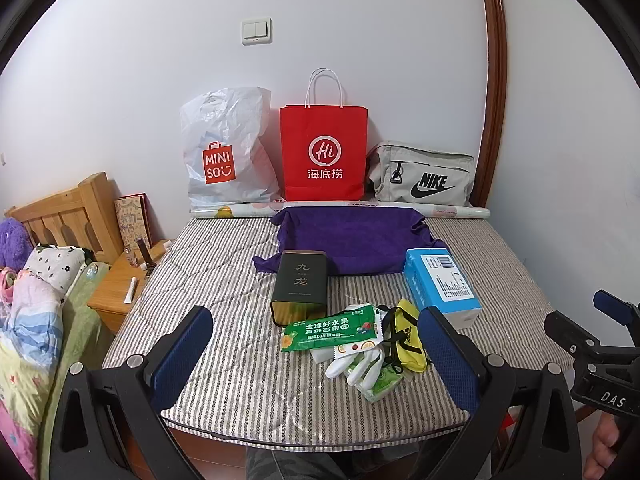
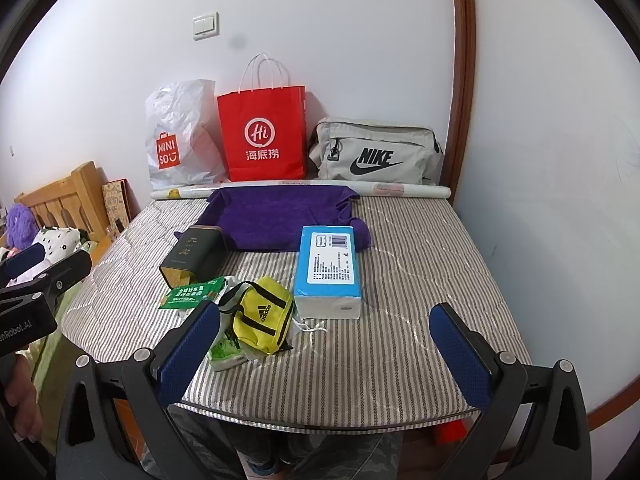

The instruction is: Organize soft objects

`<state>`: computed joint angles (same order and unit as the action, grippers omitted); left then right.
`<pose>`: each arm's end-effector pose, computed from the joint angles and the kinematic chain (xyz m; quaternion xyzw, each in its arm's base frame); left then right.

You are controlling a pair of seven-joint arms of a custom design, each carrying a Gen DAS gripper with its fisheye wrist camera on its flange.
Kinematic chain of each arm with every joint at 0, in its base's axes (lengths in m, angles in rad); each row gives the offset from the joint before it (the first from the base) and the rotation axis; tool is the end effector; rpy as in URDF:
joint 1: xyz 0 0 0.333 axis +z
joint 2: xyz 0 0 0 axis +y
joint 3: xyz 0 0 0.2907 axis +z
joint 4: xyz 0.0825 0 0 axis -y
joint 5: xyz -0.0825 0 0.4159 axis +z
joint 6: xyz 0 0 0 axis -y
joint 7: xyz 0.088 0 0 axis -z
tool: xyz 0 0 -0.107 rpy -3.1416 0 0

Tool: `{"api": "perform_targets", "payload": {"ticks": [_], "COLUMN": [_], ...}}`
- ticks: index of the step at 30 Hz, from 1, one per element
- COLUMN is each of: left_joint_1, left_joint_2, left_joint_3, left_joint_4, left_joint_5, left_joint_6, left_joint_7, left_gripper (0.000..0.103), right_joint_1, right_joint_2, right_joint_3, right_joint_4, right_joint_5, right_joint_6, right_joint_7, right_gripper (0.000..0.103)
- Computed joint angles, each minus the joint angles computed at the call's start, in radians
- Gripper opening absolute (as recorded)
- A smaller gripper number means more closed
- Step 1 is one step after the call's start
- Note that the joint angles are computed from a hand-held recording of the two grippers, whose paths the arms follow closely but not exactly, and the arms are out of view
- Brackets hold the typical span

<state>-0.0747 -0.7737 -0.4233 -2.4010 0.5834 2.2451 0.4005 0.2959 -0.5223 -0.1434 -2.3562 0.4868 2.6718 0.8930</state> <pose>0.3677 -0.2182 0.5998 -0.7477 0.4695 -0.2486 0.3984 0.4865 0.0517 0.5842 -0.7649 0.4663 -0.2228 0.3845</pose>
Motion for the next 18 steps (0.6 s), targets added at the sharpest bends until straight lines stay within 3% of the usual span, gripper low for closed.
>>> {"api": "perform_targets", "payload": {"ticks": [18], "left_joint_1": [0.005], "left_joint_2": [0.012], "left_joint_3": [-0.005], "left_joint_4": [0.001], "left_joint_5": [0.015], "left_joint_6": [0.020], "left_joint_7": [-0.025], "left_gripper": [0.103], "right_joint_1": [0.016], "right_joint_2": [-0.005], "right_joint_3": [-0.012], "right_joint_4": [-0.006], "right_joint_5": [0.019], "right_joint_6": [0.002], "right_joint_7": [-0.037], "right_gripper": [0.103]}}
